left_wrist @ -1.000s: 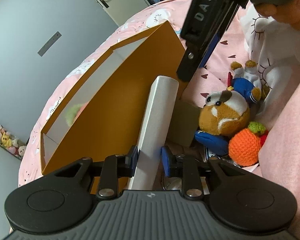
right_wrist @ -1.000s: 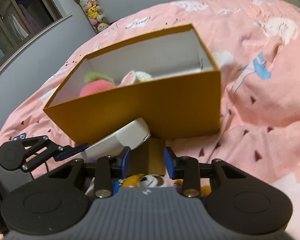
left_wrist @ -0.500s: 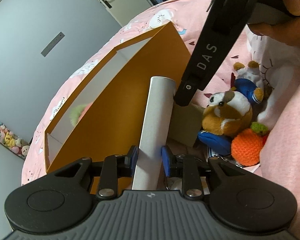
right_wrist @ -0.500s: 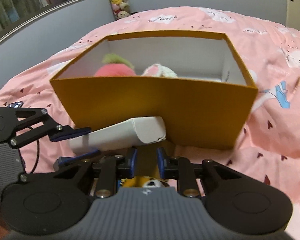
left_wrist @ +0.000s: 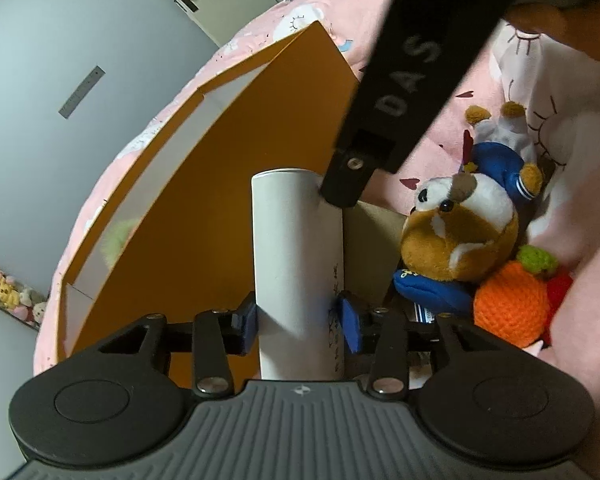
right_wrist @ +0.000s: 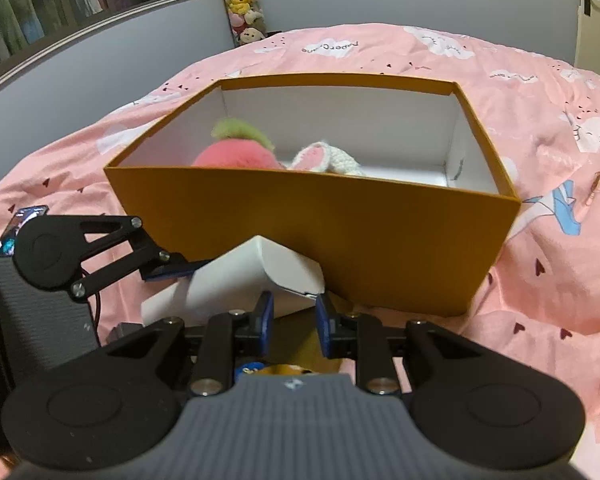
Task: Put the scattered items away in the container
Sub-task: 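Grasp white rectangular box with left tool while right tool moves to small gold box, then close right tool on small gold box while left tool lifts white box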
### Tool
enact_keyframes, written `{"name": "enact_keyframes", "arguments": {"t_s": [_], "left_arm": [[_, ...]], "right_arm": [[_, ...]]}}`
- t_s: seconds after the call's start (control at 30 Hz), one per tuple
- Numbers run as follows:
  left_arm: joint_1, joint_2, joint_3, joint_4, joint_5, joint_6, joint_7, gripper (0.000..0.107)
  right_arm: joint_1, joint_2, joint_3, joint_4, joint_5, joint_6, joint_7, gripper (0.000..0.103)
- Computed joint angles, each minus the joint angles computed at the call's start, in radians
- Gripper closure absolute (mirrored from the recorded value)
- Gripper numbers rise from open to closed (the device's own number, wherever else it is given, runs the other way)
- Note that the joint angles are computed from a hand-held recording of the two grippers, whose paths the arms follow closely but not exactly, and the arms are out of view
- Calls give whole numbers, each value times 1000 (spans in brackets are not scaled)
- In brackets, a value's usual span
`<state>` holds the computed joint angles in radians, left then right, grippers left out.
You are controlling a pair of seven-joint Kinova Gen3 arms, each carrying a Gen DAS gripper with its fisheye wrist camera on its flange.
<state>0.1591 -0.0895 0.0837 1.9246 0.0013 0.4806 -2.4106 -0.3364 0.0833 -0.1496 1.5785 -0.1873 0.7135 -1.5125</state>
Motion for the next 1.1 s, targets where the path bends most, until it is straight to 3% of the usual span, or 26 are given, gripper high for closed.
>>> {"name": "enact_keyframes", "arguments": {"t_s": [0.13,0.23,0.3,0.5,0.67,0.77,0.87,1.1], "left_arm": [[92,33,-135,-61,113,74,-65,61],[92,40,-163,-92,174,111,-77,66],[69,45,-170,-129,240,173,-114,74],[0,34,-169,-216,289,329,-73,74],[-151,-26,-115,-197,416,430,-65,75],[-136,-10,-187,-233,480,505,-71,75],[-72,-25,-276,-223,510,506,-92,75],[-123,-63,-289,-225,572,544,-84,75]], "right_arm": [[4,5,11,-6,24,29,-31,57],[37,19,16,-16,-47,70,5,52],[59,34,19,-26,-100,95,24,52],[102,98,20,-83,-191,169,51,51],[127,182,14,-169,-225,260,44,52],[156,226,4,-198,-272,297,51,51],[172,256,-4,-215,-302,316,57,43],[204,289,-25,-207,-371,315,95,39]]}}
